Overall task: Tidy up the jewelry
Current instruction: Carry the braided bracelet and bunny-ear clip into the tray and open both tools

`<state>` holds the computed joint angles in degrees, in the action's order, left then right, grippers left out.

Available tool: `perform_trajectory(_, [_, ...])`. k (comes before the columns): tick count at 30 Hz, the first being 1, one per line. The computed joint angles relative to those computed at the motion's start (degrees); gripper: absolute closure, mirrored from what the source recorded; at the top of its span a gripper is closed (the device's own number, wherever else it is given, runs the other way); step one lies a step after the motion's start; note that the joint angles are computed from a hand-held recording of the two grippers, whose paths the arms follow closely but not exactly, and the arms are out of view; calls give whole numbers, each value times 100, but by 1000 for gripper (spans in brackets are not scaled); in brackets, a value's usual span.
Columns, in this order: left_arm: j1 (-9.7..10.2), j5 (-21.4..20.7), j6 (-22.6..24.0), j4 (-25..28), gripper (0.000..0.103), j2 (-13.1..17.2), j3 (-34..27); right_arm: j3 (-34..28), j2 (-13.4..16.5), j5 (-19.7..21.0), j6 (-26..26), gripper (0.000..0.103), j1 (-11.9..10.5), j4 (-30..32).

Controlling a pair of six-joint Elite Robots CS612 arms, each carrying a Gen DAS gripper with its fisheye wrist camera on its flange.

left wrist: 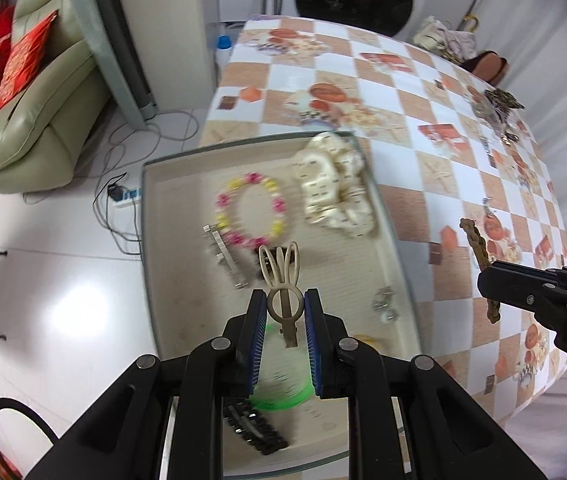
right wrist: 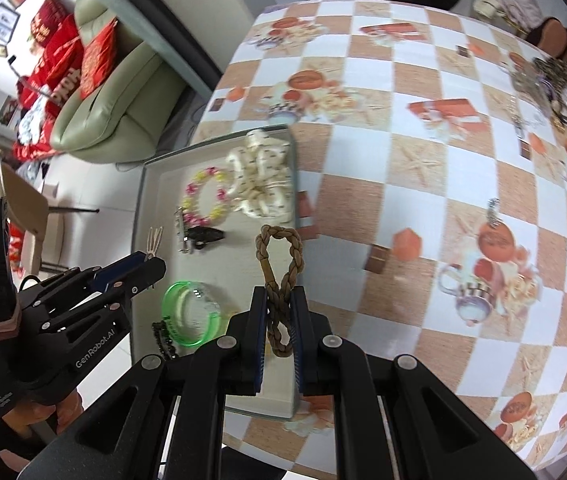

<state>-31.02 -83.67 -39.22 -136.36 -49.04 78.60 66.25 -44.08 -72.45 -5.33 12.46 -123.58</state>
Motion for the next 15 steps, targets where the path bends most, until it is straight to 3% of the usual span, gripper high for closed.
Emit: perform_trajectory(15, [140, -43, -295, 22, 80, -40, 279, -420, 294, 33, -170, 91, 202, 585])
